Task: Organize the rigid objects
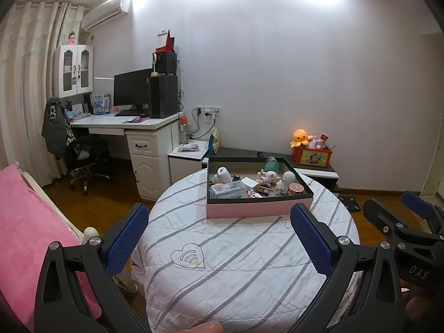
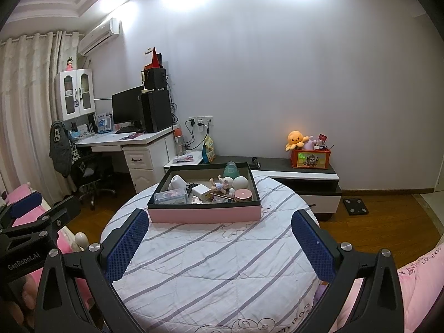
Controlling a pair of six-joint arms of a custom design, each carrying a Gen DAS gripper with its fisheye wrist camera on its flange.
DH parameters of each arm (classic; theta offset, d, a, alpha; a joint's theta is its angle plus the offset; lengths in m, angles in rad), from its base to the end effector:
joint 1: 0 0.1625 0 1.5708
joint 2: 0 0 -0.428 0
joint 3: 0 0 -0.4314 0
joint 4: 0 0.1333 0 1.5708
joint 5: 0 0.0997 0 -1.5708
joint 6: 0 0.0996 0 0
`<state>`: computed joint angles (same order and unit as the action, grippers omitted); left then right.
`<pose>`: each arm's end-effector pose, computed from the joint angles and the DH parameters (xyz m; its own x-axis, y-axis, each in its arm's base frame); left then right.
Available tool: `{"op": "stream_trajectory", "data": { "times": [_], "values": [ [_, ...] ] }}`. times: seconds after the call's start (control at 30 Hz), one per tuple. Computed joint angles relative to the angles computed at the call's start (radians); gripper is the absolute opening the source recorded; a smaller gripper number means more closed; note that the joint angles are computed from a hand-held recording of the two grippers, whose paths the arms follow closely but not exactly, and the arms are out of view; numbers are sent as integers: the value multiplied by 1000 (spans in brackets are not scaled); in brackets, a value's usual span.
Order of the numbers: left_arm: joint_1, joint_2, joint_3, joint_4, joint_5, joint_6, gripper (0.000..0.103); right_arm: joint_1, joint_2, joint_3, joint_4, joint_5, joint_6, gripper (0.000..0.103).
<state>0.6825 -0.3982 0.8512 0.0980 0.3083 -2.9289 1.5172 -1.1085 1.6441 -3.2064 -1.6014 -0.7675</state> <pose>-0.4427 -0.6539 0.0389 -0.7171 -0.2006 -0.6675 0.5705 0.3812 -0.7275 0.0928 -0.7018 0.3691 -0.7341 -0.2564 0.6288 -0.6745 0.3820 -0.6317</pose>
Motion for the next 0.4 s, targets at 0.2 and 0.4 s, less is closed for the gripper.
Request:
{"op": "stream_trajectory", "data": {
  "times": [0.2,0.4],
  "values": [
    [5,-2,-2,18,8,-28,103,1,2,-2,1,-2,1,103],
    [5,-22,30,-6,27,-19,103,3,6,-1,1,-6,1,103]
  ]
}}
